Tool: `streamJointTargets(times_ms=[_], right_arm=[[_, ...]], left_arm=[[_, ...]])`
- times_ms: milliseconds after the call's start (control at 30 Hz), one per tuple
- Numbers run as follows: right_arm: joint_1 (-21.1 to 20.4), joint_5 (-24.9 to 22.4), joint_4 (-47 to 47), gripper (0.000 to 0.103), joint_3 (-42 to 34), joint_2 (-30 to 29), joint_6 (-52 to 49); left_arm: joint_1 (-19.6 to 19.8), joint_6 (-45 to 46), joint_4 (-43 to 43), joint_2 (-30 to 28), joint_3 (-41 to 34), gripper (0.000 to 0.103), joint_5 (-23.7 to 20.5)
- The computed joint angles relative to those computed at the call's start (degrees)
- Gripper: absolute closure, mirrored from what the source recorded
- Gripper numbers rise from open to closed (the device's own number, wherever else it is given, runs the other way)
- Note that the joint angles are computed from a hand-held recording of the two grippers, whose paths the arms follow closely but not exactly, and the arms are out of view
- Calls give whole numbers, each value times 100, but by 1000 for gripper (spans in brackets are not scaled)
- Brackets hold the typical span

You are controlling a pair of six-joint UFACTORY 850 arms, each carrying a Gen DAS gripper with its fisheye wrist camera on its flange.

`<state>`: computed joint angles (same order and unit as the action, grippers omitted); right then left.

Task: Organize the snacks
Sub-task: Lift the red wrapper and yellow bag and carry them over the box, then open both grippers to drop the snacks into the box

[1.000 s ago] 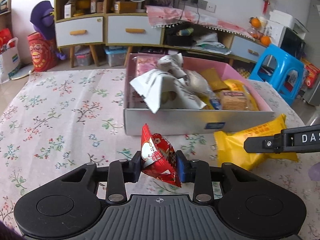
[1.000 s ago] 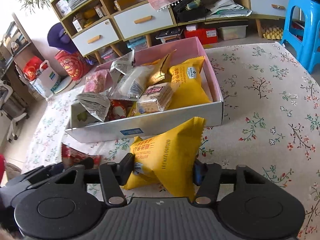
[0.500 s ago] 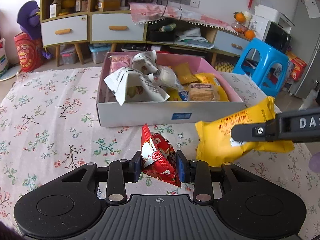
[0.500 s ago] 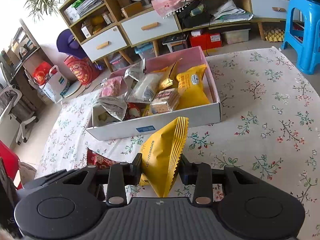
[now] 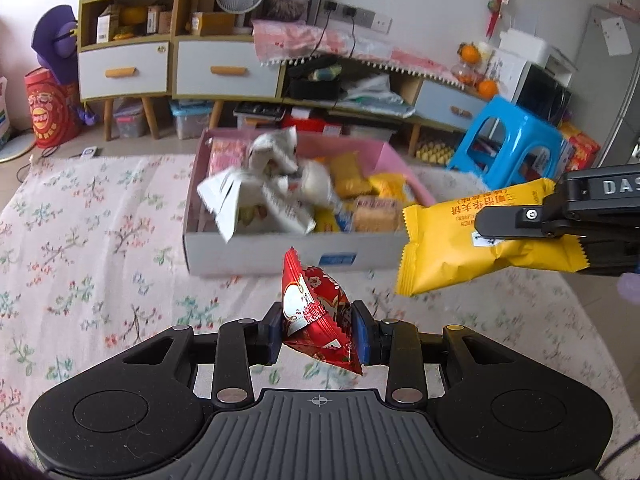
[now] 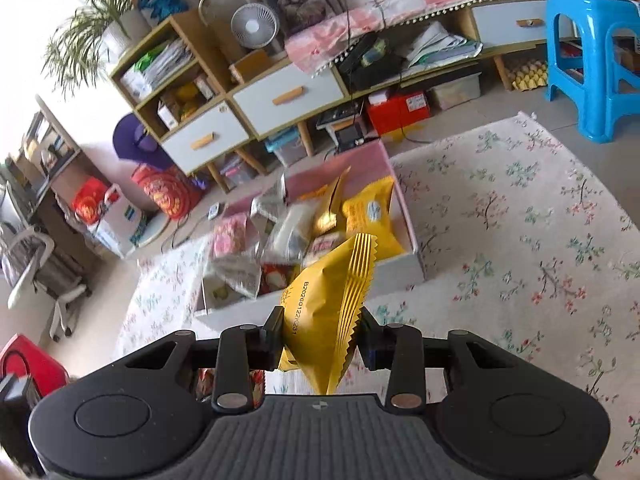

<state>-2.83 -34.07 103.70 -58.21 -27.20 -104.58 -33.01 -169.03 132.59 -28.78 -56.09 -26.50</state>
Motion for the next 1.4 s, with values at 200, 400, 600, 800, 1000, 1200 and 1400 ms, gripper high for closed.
streamJointTargets(times_ms=[200, 400, 600, 800, 1000, 1200, 1400], right_arm=[[-43, -190, 307, 77, -229, -125, 138], [46, -59, 979, 77, -663, -438, -294], [354, 551, 2593, 77, -1233, -942, -2355], [467, 521, 3250, 77, -1767, -1514, -3328], [600, 651, 3510, 77, -2165, -1930, -3653], [709, 593, 3685, 76, -2076, -1934, -4070], [676, 744, 3323, 71, -2094, -1879, -3653]], left_arm=[[65, 3, 209, -47, -211, 71, 37], [269, 378, 415, -337, -800, 71, 405], [461, 682, 433, -794, -1472, 71, 755], [607, -19, 1179, -989, -1504, 71, 752], [740, -423, 1441, -1198, -1661, 71, 684], [648, 122, 1095, -1340, -1752, 70, 409], [597, 360, 789, -1311, -1741, 66, 517]])
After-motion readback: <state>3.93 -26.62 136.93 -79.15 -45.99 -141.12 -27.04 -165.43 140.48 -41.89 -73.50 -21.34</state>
